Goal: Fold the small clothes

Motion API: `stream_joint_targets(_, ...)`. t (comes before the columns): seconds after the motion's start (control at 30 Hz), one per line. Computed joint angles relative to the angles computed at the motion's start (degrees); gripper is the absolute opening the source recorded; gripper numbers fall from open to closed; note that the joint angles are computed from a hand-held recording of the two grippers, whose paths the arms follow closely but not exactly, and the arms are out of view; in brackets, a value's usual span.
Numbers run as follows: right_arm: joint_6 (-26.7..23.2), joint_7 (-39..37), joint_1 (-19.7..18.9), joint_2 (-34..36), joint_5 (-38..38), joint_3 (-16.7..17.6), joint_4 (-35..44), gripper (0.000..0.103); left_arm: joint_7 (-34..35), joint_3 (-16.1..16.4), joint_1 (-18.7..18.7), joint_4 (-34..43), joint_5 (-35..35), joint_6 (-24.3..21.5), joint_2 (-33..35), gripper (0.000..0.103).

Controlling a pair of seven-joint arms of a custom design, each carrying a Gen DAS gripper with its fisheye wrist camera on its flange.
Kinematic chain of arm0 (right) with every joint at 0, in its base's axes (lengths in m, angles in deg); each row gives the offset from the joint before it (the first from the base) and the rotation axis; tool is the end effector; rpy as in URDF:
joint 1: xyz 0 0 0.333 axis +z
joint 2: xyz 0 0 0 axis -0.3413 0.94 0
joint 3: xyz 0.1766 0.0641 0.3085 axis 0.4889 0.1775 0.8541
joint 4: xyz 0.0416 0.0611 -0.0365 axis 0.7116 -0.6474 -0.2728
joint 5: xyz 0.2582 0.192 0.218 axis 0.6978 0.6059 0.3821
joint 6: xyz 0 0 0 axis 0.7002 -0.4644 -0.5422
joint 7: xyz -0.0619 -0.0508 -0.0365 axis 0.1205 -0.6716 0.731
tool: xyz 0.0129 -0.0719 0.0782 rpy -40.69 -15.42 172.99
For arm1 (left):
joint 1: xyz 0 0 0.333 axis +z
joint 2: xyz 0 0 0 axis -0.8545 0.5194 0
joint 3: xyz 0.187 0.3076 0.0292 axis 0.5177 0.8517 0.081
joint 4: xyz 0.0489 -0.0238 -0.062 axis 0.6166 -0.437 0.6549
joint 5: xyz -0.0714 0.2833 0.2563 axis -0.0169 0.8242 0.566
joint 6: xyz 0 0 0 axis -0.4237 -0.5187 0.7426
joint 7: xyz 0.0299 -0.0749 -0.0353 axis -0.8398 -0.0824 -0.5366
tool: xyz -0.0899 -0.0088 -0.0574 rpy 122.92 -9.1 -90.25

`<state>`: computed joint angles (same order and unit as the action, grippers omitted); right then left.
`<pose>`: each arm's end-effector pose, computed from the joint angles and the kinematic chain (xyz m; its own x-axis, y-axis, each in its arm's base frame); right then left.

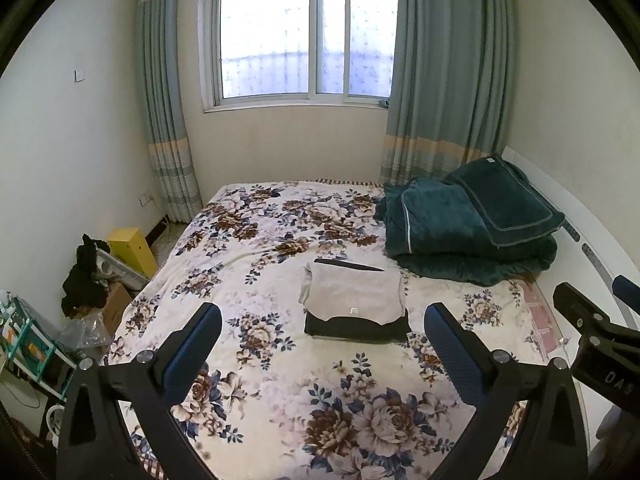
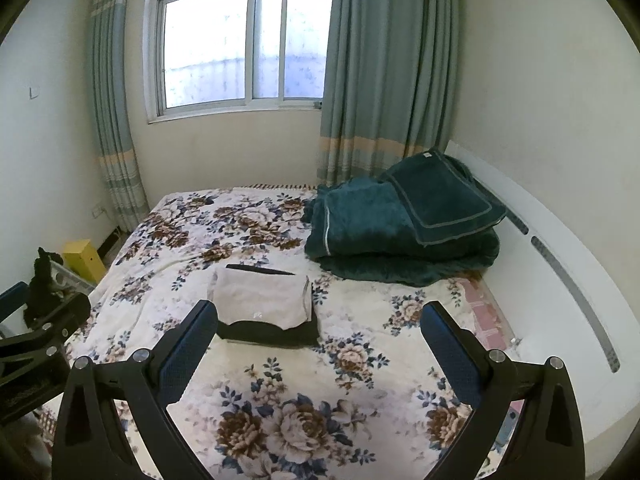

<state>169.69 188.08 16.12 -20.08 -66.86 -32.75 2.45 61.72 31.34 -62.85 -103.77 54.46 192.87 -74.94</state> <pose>0.4464 0.2082 0.9770 -0.4555 -0.8871 0.0744 -0.5450 0.2118 -0.8112 0.6034 -0.1364 0.8755 -0.3922 -0.9196 0.0232 -0.5601 0.2187 -0.7991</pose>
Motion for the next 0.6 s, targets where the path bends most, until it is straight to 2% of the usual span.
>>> stream_joint_targets(0.6,1.5,1.3,0.0,-1.1,-1.1,1.4,-2.0,0.103,0.3,0.0,0.0,2.2,-0.2,0.4,0.2,0.103)
